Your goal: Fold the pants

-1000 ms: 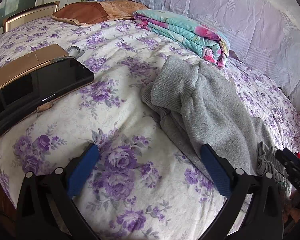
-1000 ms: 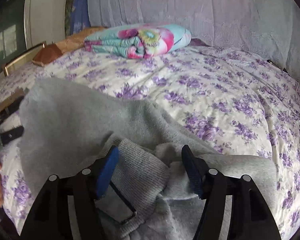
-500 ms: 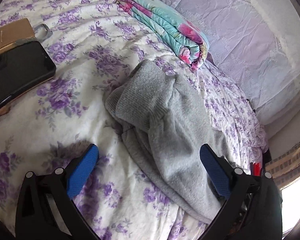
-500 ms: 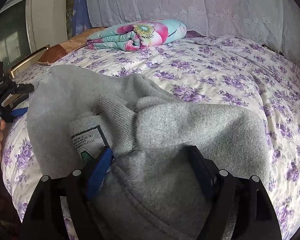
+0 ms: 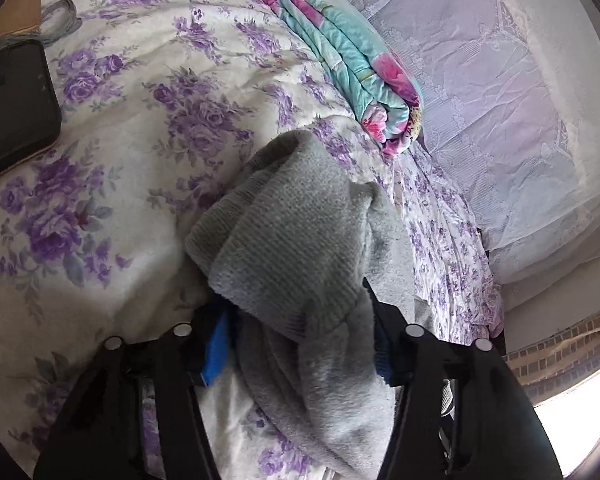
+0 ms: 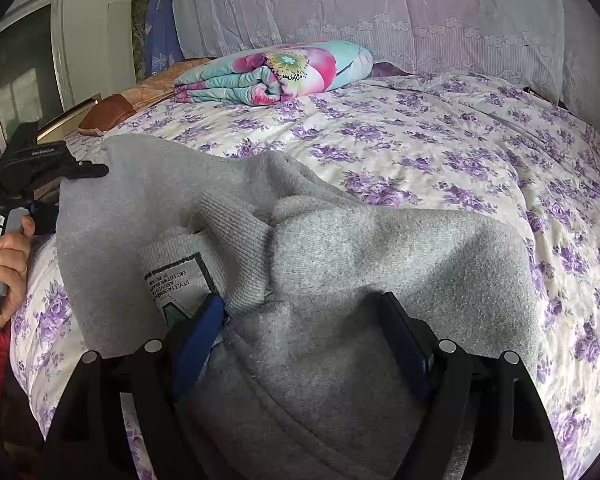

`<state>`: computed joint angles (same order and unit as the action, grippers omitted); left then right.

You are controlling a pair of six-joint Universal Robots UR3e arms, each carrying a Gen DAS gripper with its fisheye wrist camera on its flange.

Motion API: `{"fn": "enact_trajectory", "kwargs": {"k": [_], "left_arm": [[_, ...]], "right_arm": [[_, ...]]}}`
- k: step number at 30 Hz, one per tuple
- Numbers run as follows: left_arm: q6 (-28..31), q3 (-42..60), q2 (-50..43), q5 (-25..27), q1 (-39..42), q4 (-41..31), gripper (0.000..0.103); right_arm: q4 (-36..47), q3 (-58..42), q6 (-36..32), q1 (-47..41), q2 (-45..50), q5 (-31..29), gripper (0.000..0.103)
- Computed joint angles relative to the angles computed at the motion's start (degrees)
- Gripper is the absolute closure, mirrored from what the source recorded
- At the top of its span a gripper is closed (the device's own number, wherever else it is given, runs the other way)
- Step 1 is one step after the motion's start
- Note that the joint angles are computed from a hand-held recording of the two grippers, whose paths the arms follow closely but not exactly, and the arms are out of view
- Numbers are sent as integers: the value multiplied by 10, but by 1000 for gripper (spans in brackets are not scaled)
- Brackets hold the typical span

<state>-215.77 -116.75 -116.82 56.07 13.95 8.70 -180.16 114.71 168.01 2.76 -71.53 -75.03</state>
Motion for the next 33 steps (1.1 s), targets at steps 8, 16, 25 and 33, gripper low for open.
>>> {"fn": "enact_trajectory", "kwargs": {"k": [8,16,25,33], "left_arm": [[-1,-7,-6,12,-6,36,47],[47,57,-4,90,-56,-44,46],[75,12,41,139,-81,16,68],[102,59,104,252,-170,-41,71]], "right_arm": [[30,-84,8,77,40,-142,23],[7,-34,54,25,-10,-49,22],[13,-20,52,6,-20,-61,20],[94,-53,-22,11,12,-88,8]]}}
